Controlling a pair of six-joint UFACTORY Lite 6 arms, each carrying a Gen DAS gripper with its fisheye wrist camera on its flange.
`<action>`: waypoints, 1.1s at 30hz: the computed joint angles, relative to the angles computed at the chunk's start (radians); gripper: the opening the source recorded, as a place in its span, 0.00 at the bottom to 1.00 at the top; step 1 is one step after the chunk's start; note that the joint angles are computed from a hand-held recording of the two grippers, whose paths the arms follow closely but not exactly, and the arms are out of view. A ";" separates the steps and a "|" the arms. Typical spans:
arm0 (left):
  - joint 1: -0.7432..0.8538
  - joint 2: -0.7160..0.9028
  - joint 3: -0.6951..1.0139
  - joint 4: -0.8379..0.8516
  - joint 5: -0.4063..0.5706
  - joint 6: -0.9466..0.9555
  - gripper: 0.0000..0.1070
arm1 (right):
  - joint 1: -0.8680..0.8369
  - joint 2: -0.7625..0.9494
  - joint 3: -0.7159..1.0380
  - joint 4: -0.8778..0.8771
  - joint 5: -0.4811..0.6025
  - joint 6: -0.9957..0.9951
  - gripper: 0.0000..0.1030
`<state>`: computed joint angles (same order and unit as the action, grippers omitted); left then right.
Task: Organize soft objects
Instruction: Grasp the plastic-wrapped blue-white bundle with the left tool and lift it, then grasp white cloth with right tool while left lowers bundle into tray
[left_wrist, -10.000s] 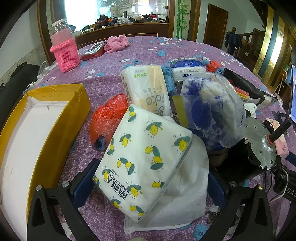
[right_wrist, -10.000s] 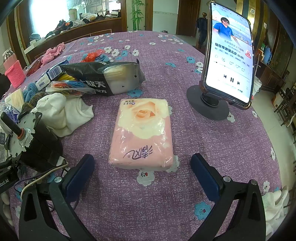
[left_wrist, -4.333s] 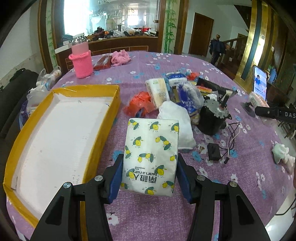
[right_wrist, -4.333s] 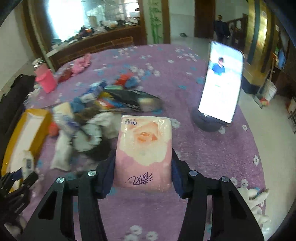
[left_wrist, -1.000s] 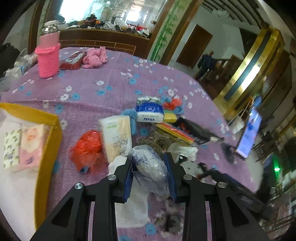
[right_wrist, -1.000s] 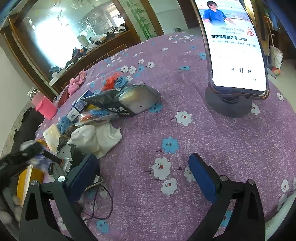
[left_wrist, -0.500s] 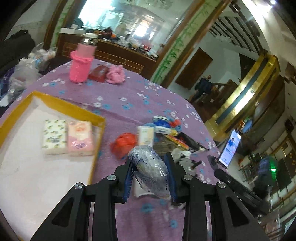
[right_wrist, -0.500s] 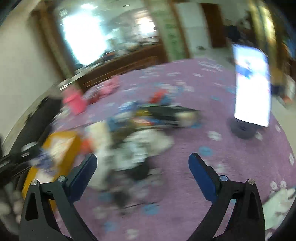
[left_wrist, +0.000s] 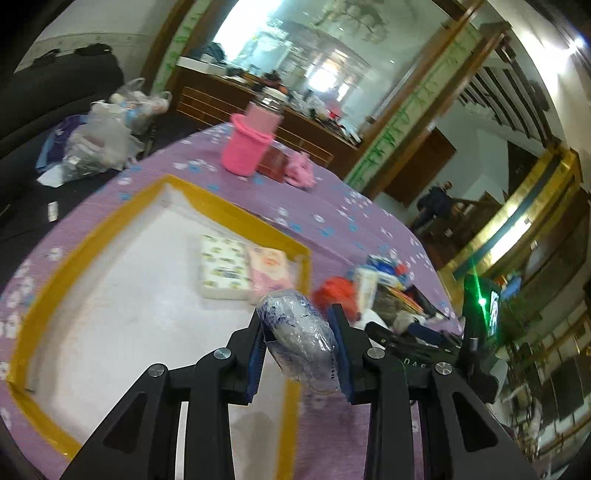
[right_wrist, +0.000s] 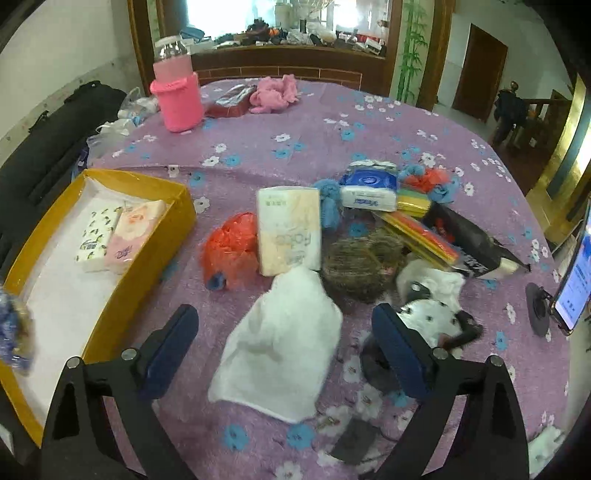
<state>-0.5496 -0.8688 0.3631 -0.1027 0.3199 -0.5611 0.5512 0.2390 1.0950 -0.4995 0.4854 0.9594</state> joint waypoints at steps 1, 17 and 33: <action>0.031 -0.043 -0.015 -0.038 0.030 0.047 0.29 | 0.001 0.026 0.019 0.011 0.001 -0.009 0.93; 0.340 -0.179 -0.115 -0.487 0.175 0.561 0.29 | 0.026 0.180 0.149 0.121 0.046 -0.117 0.91; 0.526 0.100 0.047 -0.683 0.203 0.932 0.29 | -0.046 -0.082 -0.006 0.274 0.001 -0.227 0.08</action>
